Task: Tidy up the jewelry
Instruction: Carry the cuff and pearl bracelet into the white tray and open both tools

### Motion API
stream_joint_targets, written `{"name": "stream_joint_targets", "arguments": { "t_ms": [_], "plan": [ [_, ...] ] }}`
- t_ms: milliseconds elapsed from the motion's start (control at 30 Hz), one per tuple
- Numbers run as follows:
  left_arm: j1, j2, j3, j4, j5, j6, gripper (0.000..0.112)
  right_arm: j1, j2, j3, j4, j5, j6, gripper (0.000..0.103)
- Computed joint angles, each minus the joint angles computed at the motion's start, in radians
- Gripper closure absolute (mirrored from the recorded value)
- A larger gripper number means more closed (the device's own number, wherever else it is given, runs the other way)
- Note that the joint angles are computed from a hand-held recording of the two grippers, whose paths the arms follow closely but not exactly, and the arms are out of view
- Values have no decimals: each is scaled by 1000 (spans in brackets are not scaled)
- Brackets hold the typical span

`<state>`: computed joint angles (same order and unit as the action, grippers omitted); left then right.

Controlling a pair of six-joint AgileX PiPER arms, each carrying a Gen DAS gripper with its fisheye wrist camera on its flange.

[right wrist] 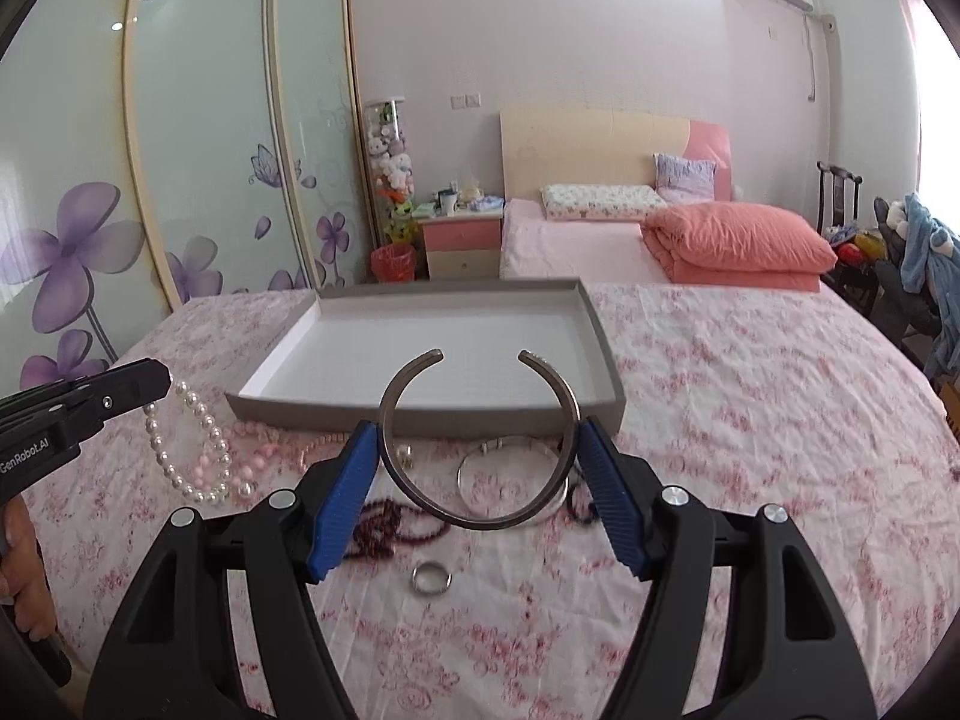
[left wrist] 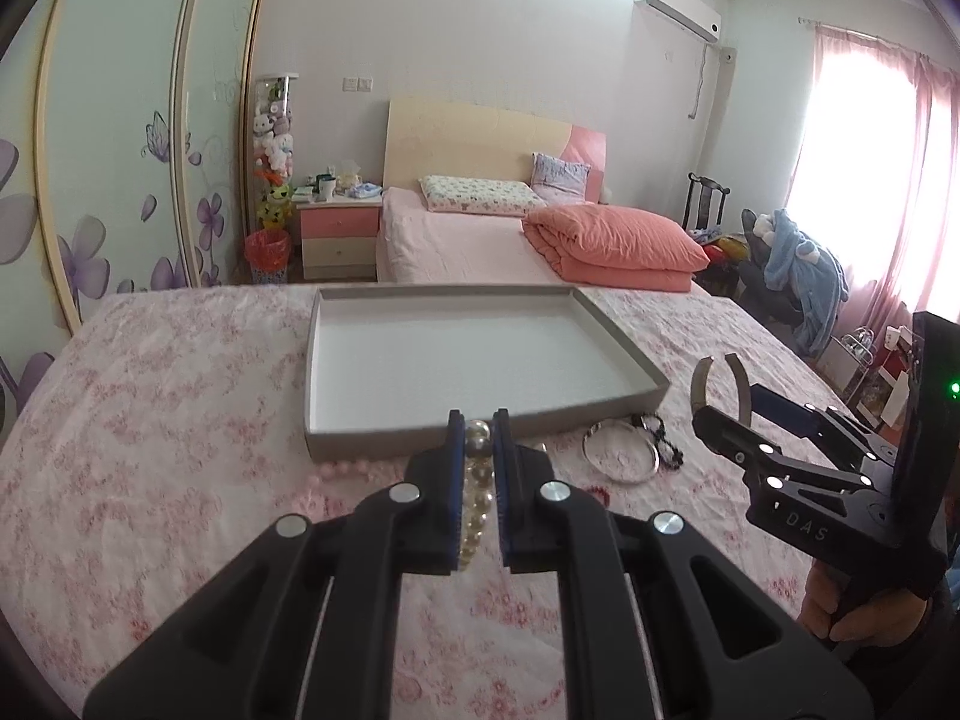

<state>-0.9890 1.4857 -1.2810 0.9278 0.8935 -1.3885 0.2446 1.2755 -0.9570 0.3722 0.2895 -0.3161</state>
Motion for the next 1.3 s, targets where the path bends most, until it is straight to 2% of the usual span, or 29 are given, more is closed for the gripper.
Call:
{"name": "stream_joint_targets", "arguments": {
  "t_ms": [200, 300, 433, 667, 900, 1067, 1233, 1300],
  "plan": [
    [89, 64, -153, 8, 12, 120, 102, -10, 105, -132, 81, -47, -88, 35],
    [161, 115, -238, -52, -23, 200, 102, -14, 211, -250, 98, -34, -97, 35],
    [254, 211, -351, -112, -51, 280, 102, -8, 344, -391, 30, 3, -20, 35],
    [378, 378, -521, -251, -77, 434, 102, -16, 622, -722, -77, 199, 112, 35],
    [465, 522, -668, -412, -82, 584, 102, -12, 883, -1105, -182, 501, 221, 35],
    [498, 597, -748, -481, -66, 640, 102, 4, 1007, -1314, -245, 661, 274, 35],
    [515, 641, -786, -494, -44, 647, 102, 11, 1089, -1467, -274, 770, 311, 34],
    [526, 655, -805, -508, -25, 652, 102, 2, 1054, -1414, -245, 748, 302, 31]
  ]
}}
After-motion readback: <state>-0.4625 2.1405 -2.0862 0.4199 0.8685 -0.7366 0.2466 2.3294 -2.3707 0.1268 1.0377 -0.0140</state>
